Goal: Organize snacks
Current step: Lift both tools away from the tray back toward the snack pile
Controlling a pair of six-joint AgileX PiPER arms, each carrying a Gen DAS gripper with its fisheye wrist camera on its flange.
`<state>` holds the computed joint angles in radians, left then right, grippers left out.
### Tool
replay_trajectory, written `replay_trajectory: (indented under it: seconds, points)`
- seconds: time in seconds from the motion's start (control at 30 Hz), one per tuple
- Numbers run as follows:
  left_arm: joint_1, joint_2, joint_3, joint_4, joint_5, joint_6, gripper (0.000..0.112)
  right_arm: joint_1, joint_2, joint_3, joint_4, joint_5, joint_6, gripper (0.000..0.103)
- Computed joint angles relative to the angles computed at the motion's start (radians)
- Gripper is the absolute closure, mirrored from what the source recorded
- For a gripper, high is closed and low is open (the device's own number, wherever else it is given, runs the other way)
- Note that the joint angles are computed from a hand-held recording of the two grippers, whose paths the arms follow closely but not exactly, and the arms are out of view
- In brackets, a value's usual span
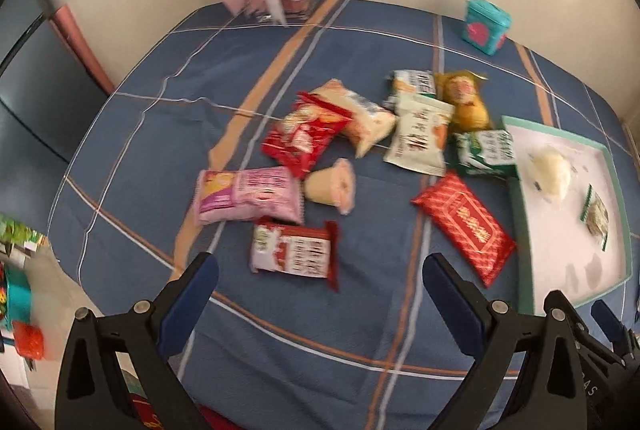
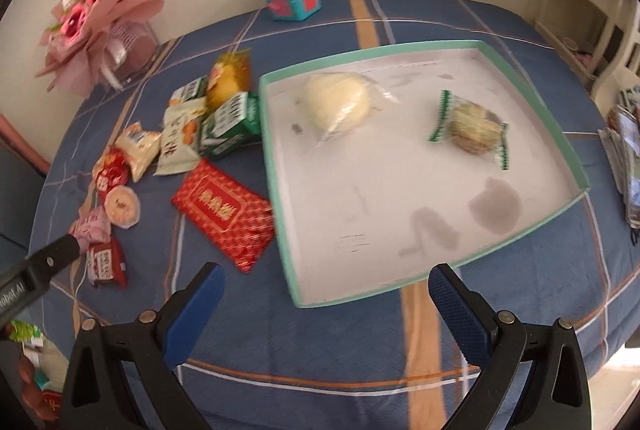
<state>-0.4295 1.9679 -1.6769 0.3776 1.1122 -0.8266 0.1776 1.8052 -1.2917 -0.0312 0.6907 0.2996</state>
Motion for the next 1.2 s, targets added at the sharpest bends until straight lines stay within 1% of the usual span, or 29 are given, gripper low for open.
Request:
replay_trajectory:
  seconds: [0.07,0.23,0.37,0.47,0.6,0.67,0.8,0.93,1.03,1.2]
  points:
    - [0.029,-0.019,0.037,-0.002,-0.024,0.008,0.011,0.011,0.015,-0.013,0.033,0.004,-0.023,0.000]
    - [0.098,-0.054,0.110,0.009,-0.080,0.002,0.011,0.044,0.044,-0.036,0.052,0.005,-0.026,0.000]
    - [0.158,-0.066,0.144,-0.047,-0.120,0.029,0.011,0.063,0.073,-0.056,0.121,0.001,-0.073,0.000]
    - [0.185,-0.062,0.152,-0.062,-0.131,0.038,0.011,0.064,0.105,-0.082,0.178,0.002,-0.116,0.000]
    - [0.217,-0.062,0.168,-0.142,-0.163,0.081,0.011,0.075,0.148,-0.127,0.186,0.005,-0.129,0.000]
    - [0.220,-0.043,0.149,-0.175,-0.157,0.104,0.011,0.079,0.173,-0.157,0.192,0.013,-0.146,0.000]
    - [0.213,0.025,0.079,-0.237,-0.118,0.176,0.011,0.086,0.220,-0.211,0.161,0.027,-0.139,0.001]
    - [0.217,0.062,0.039,-0.268,-0.101,0.197,0.011,0.093,0.254,-0.257,0.131,0.035,-0.138,0.005]
    - [0.228,0.079,0.024,-0.308,-0.102,0.210,0.011,0.102,0.275,-0.290,0.098,0.037,-0.138,0.008]
    - [0.228,0.106,0.003,-0.324,-0.086,0.217,0.011,0.093,0.307,-0.339,0.110,0.051,-0.152,0.011]
